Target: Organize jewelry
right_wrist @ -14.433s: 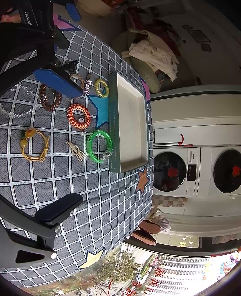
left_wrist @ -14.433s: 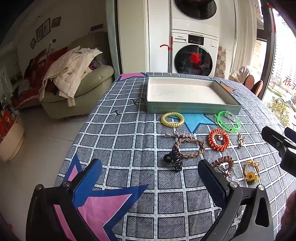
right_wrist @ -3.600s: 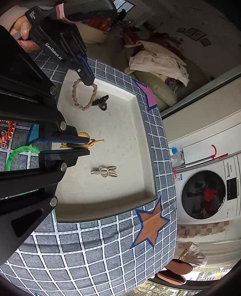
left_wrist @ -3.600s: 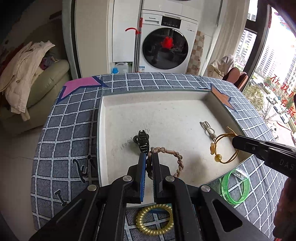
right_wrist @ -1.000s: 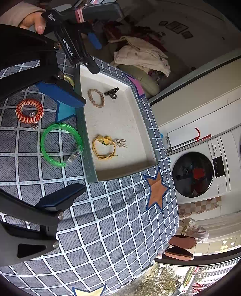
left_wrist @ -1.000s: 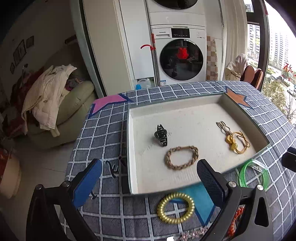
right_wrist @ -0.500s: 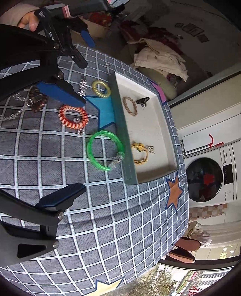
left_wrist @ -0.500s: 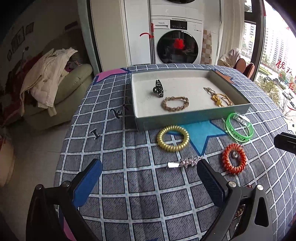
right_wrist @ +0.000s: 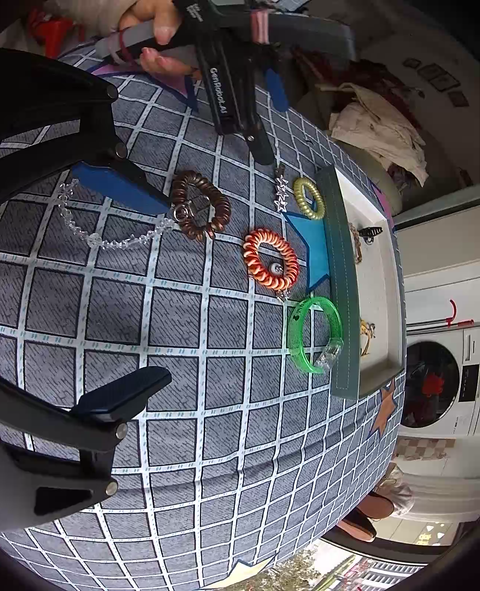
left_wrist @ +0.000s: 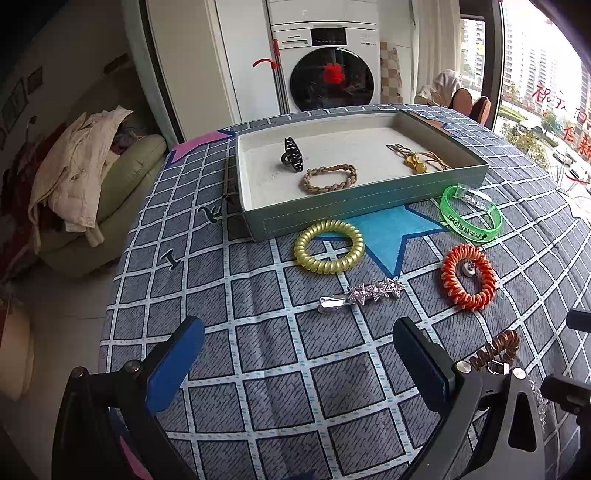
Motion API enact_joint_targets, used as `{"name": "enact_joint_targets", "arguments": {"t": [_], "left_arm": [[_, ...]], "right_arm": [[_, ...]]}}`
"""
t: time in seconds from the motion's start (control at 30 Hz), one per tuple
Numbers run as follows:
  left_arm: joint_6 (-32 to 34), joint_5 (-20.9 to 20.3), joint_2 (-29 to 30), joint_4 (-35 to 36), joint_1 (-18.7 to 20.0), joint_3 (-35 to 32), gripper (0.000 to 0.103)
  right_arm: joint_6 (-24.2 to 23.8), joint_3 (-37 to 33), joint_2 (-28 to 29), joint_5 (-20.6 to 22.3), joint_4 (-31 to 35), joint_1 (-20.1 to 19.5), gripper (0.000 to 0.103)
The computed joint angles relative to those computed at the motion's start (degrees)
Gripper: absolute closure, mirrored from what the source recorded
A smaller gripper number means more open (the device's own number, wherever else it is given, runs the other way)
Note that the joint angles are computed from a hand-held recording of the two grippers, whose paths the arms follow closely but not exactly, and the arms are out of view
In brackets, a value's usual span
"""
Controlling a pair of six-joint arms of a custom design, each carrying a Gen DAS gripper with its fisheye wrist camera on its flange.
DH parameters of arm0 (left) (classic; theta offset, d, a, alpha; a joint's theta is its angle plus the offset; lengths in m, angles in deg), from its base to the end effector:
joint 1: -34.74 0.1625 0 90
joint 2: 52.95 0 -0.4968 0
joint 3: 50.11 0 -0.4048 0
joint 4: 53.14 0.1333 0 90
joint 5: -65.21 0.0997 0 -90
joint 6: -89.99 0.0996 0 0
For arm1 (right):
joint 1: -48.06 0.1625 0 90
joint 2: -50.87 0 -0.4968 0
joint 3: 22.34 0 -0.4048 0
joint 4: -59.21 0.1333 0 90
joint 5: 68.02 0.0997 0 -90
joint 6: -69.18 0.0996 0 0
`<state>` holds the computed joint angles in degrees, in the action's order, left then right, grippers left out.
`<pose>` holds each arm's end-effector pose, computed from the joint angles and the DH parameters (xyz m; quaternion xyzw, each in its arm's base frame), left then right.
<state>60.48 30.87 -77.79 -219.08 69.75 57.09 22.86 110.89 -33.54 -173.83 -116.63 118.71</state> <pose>-0.3657 -0.5193 -0.0970 0.2202 0.8554 -0.2767 0.3783 -0.0497 -0.4619 0.3358 0.1766 -0.9235 0.1935 0.2801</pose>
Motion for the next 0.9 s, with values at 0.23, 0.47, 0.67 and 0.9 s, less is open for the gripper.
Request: {"name": "enact_joint_targets", "arguments": {"t": [0.23,0.47,0.67,0.9], "left_arm": [[5.39,-1.33,1.2,-1.01,0.84,-2.14,0.0],[8.74,-3.56,2.11,0.59,2.01,-4.13,0.002],[11.94,-5.6,2.19,0.0,2.11,-4.51,0.009],[13.28,-9.27,1.8,-0.22,2.38,-4.74,0.029]], "right_arm": [[-1.5,1.4,0.34,-1.29,-1.47,0.48,0.016],[-3.01,2.31,0.96,-3.41,-3.71,1.05,0.016],[-3.44,2.56,1.86,-4.79,-4.39,1.84,0.023],[-6.37,3.49,4.36,-7.29,-8.18,3.86,0.032]]}}
